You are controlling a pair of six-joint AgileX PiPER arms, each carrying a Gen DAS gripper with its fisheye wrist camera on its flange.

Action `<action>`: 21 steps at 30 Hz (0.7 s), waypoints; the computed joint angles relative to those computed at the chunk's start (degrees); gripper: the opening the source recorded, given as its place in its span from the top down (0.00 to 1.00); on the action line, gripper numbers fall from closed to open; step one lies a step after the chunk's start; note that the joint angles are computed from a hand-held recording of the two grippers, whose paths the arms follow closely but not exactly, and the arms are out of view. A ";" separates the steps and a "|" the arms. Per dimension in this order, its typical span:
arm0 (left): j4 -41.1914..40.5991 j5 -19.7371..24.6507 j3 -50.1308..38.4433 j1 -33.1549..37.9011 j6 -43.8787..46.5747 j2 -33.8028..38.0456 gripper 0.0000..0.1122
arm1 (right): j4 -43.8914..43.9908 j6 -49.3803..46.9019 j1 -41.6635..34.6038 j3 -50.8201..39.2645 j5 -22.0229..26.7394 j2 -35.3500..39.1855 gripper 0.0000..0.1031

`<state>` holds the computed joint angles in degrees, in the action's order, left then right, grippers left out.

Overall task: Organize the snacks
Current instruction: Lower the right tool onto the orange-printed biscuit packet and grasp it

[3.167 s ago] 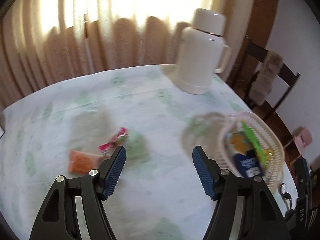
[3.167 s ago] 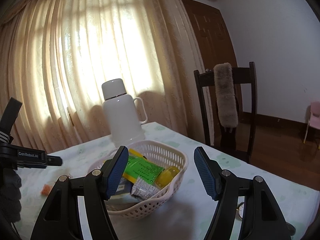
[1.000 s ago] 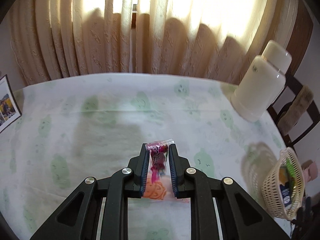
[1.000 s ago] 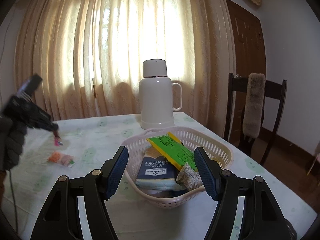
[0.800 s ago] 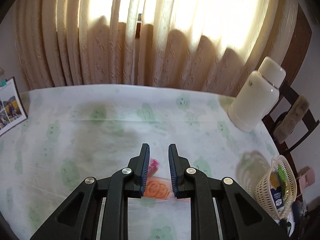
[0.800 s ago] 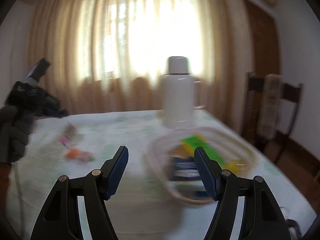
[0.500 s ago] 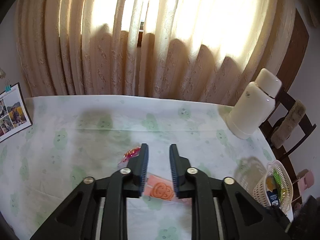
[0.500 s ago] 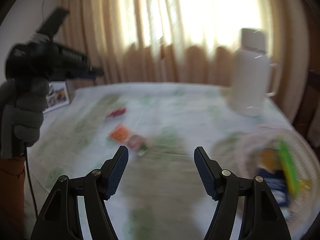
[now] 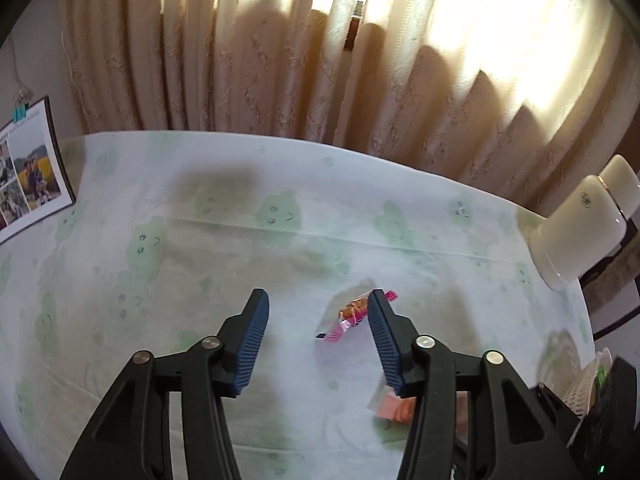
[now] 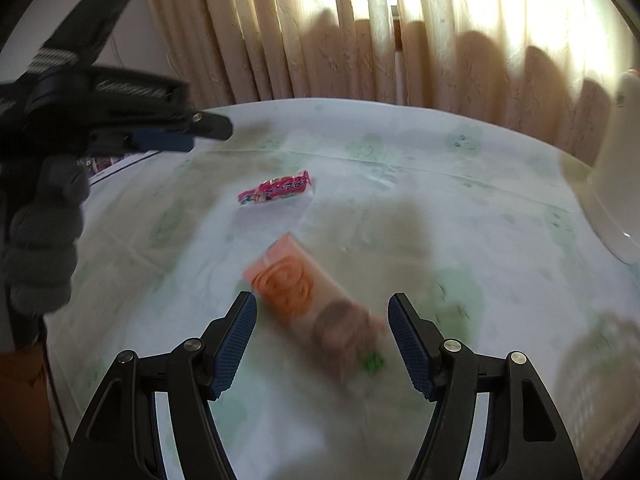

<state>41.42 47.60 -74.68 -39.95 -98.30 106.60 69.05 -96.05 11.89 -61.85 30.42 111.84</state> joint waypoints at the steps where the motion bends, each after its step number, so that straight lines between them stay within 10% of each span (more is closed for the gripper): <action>1: -0.25 -0.25 0.20 0.32 0.03 0.04 0.57 | -1.72 2.60 0.89 -2.18 -0.05 1.61 0.33; 12: -3.23 -2.52 1.09 2.88 0.50 1.11 0.43 | -11.85 5.96 0.17 -4.27 6.47 2.77 0.33; 21: -4.20 -2.76 -0.11 2.66 2.54 2.48 0.43 | -2.18 -3.12 6.36 5.27 -10.18 -1.98 0.50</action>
<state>37.22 44.83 -74.79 -37.29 -95.77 109.08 66.87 -99.17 18.24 -56.58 20.24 109.86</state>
